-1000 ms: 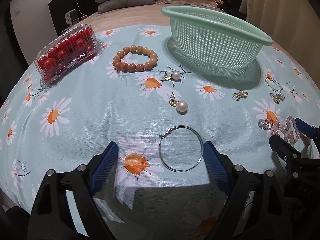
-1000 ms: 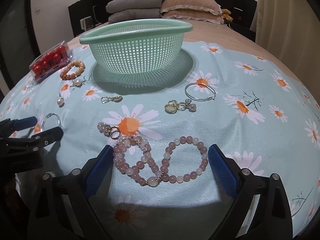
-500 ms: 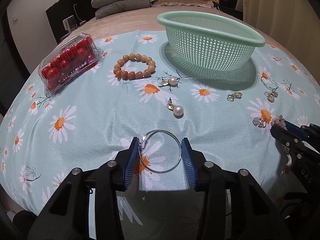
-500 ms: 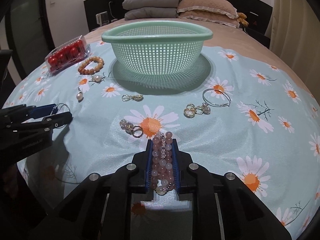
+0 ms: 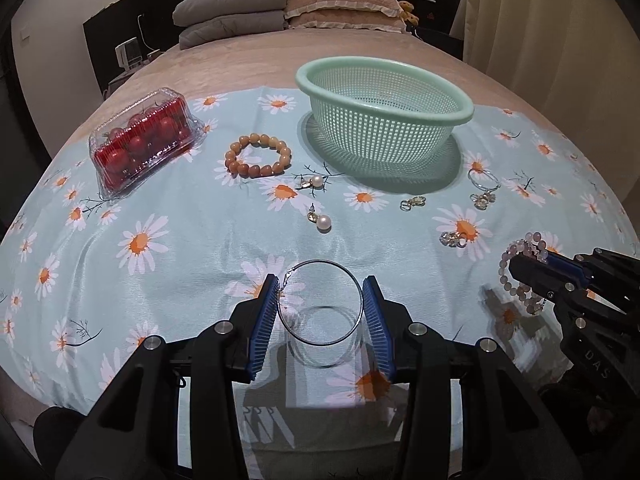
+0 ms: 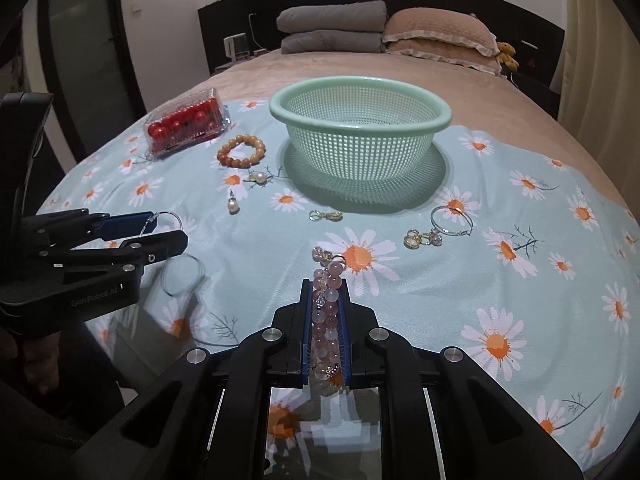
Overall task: Organize jewelry
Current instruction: 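Carry the hoop with the left tool while the right tool carries the bracelet over the green basket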
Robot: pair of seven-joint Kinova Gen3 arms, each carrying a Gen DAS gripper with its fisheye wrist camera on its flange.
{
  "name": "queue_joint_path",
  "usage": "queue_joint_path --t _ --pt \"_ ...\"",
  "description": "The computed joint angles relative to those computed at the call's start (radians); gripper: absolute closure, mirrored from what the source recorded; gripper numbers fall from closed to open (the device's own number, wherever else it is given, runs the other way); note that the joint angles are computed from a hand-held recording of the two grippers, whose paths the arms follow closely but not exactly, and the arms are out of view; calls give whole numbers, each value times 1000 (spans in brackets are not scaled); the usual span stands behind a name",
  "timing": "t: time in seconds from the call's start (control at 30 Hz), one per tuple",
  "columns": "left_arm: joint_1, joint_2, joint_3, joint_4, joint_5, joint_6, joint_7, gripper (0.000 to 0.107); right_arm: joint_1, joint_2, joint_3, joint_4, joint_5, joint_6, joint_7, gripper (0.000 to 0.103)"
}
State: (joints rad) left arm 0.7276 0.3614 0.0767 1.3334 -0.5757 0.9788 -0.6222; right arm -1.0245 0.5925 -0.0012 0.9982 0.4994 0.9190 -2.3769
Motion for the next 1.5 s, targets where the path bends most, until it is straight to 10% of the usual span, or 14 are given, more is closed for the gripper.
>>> queue_joint_path --t 0.73,1.5 --pt "106 -132 91 55 -256 95 108 63 -152 -141 -14 137 321 1 -180 92" --pt "-15 0 19 -268 -45 79 -248 62 -75 -46 42 -84 359 66 -3 92"
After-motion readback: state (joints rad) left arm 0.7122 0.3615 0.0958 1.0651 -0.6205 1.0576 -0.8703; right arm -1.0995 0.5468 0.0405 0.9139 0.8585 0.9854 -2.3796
